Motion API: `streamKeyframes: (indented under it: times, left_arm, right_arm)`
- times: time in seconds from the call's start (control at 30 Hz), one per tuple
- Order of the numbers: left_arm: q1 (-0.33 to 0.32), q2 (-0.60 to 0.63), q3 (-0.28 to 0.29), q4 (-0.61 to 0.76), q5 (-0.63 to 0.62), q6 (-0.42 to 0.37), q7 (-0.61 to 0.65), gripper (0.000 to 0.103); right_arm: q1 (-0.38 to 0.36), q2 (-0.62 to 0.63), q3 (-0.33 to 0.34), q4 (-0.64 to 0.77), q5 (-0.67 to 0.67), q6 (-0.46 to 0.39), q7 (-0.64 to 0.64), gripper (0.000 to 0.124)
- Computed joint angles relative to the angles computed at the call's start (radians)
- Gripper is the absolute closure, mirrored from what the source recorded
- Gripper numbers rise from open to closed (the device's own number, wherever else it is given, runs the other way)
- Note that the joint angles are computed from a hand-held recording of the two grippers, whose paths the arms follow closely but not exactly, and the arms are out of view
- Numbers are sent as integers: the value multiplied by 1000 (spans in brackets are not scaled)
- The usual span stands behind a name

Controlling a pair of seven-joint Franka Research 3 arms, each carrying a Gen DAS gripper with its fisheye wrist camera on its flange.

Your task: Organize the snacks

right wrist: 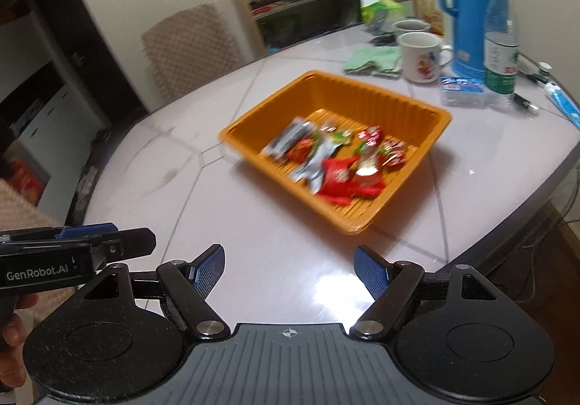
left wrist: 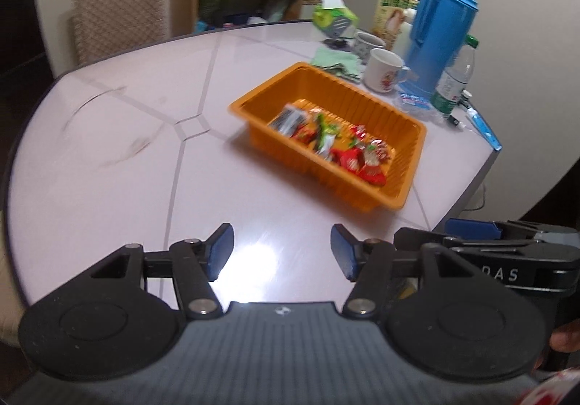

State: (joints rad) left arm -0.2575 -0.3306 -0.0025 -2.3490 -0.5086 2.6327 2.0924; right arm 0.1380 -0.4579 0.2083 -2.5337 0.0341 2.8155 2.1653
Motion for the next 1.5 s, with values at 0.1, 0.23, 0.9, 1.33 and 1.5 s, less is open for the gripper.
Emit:
streamKeyframes:
  times: [0.1, 0.23, 0.9, 1.33, 1.5]
  left_arm:
    - [29, -76, -4, -68, 42, 0, -54, 42]
    - [42, -157, 22, -132, 97, -21, -103, 42]
    - [119, -320, 172, -213, 195, -138, -80, 40]
    - [140, -292, 185, -190, 146, -165, -1, 40]
    - [143, -286, 181, -187, 131, -164, 15, 40]
  right_arm:
    - [56, -15, -19, -12, 38, -5, -42, 46]
    - [93, -31, -14, -18, 67, -15, -69, 46]
    - [150, 66, 95, 133, -44, -118, 73, 46]
    - [189, 109, 84, 174, -117, -142, 146, 46]
    - [186, 111, 81, 175, -134, -140, 165, 46]
